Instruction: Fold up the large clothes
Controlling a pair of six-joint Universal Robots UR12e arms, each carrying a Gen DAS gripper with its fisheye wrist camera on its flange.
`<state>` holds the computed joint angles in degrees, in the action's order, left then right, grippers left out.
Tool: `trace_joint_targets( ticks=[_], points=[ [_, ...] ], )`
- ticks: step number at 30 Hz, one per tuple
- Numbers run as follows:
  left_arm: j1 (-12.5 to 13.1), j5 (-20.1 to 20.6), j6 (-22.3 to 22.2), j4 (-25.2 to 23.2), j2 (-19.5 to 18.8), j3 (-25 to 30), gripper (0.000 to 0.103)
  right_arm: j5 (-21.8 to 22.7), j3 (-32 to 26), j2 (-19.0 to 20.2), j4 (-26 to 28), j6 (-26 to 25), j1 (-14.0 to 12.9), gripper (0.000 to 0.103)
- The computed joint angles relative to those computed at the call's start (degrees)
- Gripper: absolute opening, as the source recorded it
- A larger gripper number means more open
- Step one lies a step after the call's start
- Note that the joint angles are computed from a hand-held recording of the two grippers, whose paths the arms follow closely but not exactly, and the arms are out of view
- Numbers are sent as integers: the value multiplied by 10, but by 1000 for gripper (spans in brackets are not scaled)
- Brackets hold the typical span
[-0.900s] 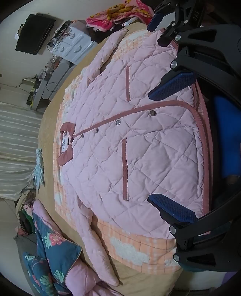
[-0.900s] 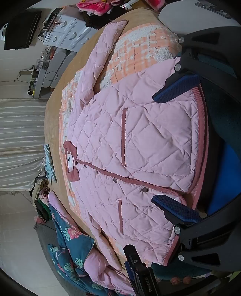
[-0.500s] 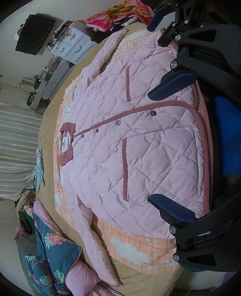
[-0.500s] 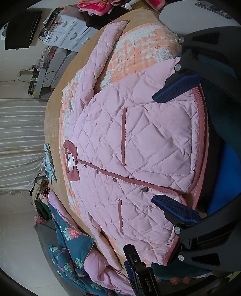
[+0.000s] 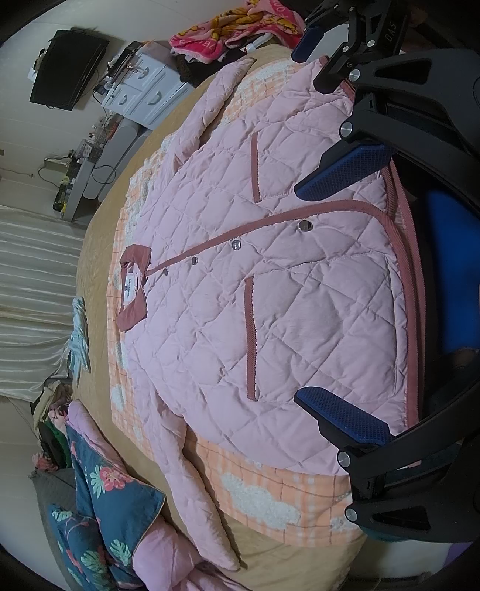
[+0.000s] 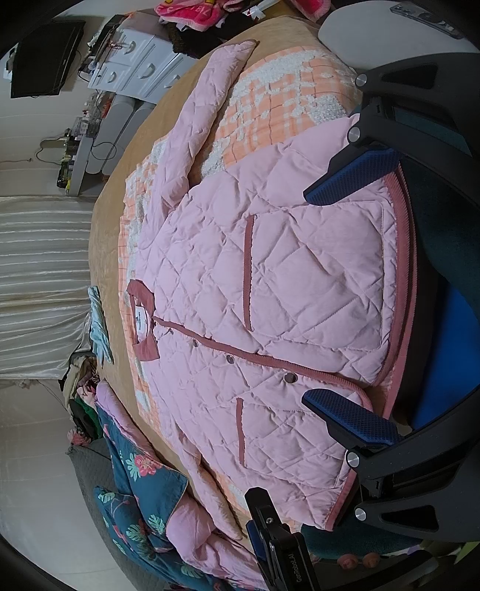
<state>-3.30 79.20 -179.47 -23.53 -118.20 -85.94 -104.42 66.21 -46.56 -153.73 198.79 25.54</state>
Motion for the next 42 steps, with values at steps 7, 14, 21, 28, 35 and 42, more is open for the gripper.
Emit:
trace_joint_targets(
  ticks=[7, 14, 21, 28, 35, 42],
  points=[
    [0, 0, 1, 0, 0, 0, 95, 0, -1, 0, 0, -1, 0, 99],
    [0, 1, 1, 1, 0, 0, 95, 0, -1, 1, 0, -1, 0, 99],
    [0, 1, 0, 2, 0, 0, 95, 1, -2, 2, 0, -1, 0, 99],
    [0, 1, 1, 0, 0, 0, 95, 2, -6, 4, 3, -2, -1, 99],
    [-2, 4, 0, -15, -7, 16, 95, 2, -13, 7, 7, -4, -2, 99],
    [-1, 7, -3, -25, -17, 28, 95, 6, -40, 19, 28, -9, -4, 99]
  ],
)
